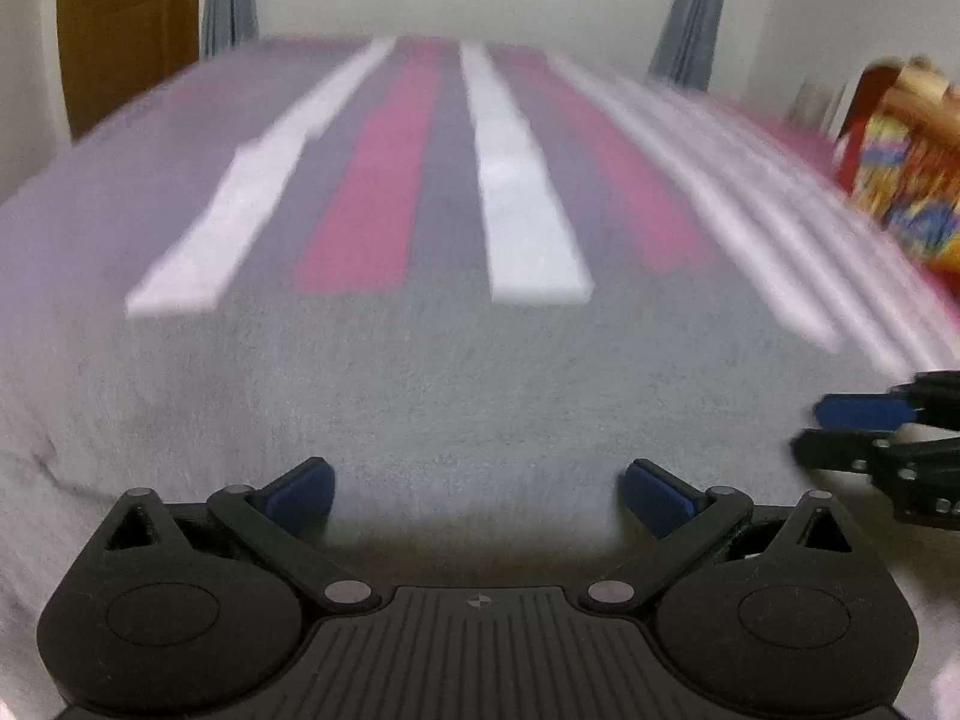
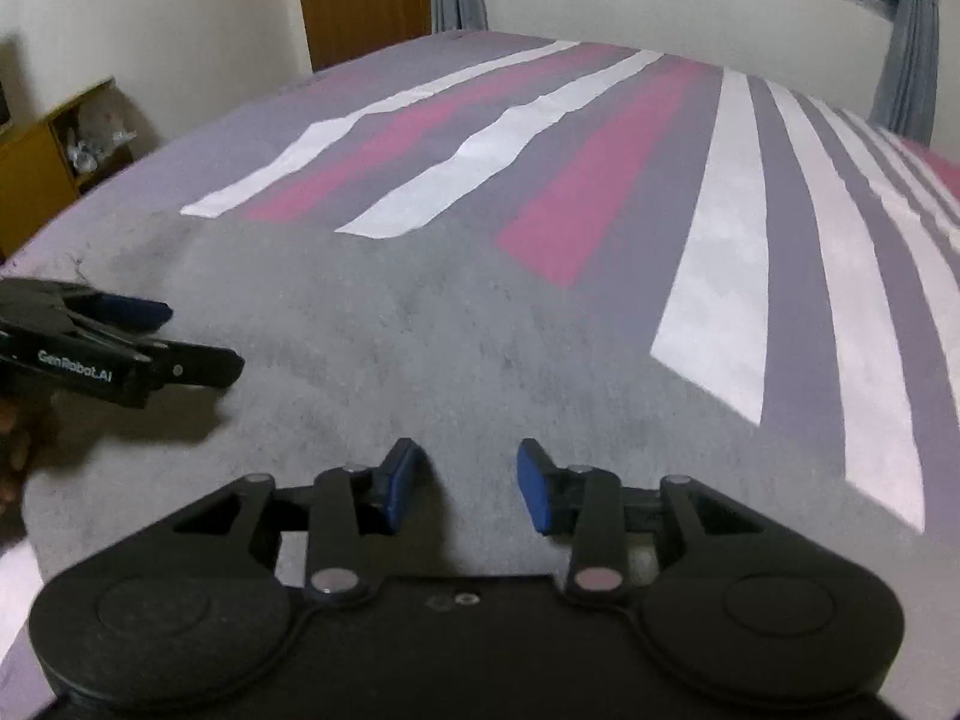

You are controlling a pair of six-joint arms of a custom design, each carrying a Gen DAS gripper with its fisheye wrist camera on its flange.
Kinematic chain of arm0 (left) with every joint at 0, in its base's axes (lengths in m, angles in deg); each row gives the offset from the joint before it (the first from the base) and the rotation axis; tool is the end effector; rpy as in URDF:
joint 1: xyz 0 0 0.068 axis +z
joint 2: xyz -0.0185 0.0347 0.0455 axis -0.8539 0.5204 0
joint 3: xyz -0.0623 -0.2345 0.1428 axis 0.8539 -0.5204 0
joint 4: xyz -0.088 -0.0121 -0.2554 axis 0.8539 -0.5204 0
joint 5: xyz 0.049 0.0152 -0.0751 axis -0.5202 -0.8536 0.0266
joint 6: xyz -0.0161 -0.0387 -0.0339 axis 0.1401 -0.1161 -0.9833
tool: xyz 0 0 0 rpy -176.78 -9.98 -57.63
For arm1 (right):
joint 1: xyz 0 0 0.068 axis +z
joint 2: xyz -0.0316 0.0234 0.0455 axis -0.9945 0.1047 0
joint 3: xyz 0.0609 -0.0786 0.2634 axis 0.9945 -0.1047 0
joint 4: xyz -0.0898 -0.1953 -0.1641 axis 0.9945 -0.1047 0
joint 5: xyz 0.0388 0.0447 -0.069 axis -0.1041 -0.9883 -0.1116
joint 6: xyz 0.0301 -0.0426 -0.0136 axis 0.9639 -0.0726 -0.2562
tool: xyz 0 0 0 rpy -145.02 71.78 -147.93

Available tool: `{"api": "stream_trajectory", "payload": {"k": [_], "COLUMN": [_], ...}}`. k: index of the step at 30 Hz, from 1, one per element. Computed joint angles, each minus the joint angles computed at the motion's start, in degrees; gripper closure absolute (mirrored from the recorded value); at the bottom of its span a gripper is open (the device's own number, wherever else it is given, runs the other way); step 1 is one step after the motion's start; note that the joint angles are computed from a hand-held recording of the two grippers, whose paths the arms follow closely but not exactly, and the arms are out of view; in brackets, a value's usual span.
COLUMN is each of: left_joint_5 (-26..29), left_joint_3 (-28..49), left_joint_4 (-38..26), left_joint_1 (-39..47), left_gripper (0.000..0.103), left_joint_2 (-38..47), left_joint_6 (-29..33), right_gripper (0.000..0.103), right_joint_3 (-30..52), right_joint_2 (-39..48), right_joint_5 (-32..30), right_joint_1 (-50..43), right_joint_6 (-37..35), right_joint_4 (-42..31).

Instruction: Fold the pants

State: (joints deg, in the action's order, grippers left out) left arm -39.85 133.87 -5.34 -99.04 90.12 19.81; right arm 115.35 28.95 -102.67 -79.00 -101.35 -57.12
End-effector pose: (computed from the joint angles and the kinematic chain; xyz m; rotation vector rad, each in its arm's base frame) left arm 0.2873 -0.2216 0.0385 -0.2792 2.3254 -0.0684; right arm 0.2947 0.0423 0.0795 -0.8796 2.2503 0.4202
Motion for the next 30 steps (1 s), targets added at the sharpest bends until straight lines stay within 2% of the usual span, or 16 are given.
{"api": "stream_trajectory", "payload": {"k": [2,3,5,7,9,11,14,15,18,20,23,25,29,30], "left_joint_5": [-1.07,-0.85,1.91,5.81,5.23,4.16,2.49,2.27,2.01,1.6,0.31,-0.53,-1.96,-2.62], "left_joint_3": [-1.11,-0.94,0.04,3.95,4.63,3.7,-2.11,-3.68,-7.32,-9.49,-11.9,-13.03,-12.04,-11.54], "left_joint_4": [-0.17,-0.31,-0.18,-3.2,-1.82,-2.64,0.88,1.33,1.54,2.15,1.96,1.67,-3.52,-6.03], "left_joint_1": [0.78,1.86,4.51,7.41,7.31,6.32,4.36,4.06,3.04,2.31,0.02,-1.33,-3.0,-3.66], "left_gripper": [0.0,0.0,0.0,0.0,0.0,0.0,0.0,0.0,0.0,0.0,0.0,0.0,0.0,0.0], "left_joint_2": [-2.16,-2.39,-1.27,3.04,5.45,3.77,1.05,0.15,-2.14,-3.43,-4.75,-5.62,-6.73,-7.51], "left_joint_6": [0.92,1.26,1.29,2.43,4.43,3.85,2.97,3.03,2.77,2.41,0.23,-1.72,-4.95,-6.52], "right_gripper": [0.065,0.065,0.064,0.065,0.064,0.063,0.059,0.056,0.056,0.056,0.058,0.063,0.062,0.065], "right_joint_3": [-1.1,-0.74,3.41,7.44,12.77,12.91,9.84,9.03,7.56,10.72,21.67,34.06,51.57,56.19], "right_joint_2": [-2.45,-2.9,-0.17,3.31,8.87,9.77,5.64,5.1,3.69,5.0,12.04,19.48,29.56,32.02], "right_joint_5": [-3.93,-3.98,-3.0,-2.87,1.68,3.29,-0.64,-1.53,-4.43,-8.52,-10.85,-13.57,-9.91,-9.51], "right_joint_1": [-0.87,-0.2,2.42,4.93,7.85,8.56,3.22,0.69,-10.34,-20.78,-36.48,-45.36,-55.07,-56.69], "right_joint_6": [0.93,2.73,7.16,10.62,12.0,10.67,8.91,6.79,-1.18,-7.22,-12.98,-13.83,-7.79,-8.03], "right_joint_4": [2.13,2.7,2.15,0.7,-2.67,-2.33,-3.71,-4.11,-6.84,-13.3,-22.57,-31.43,-35.31,-38.47]}}
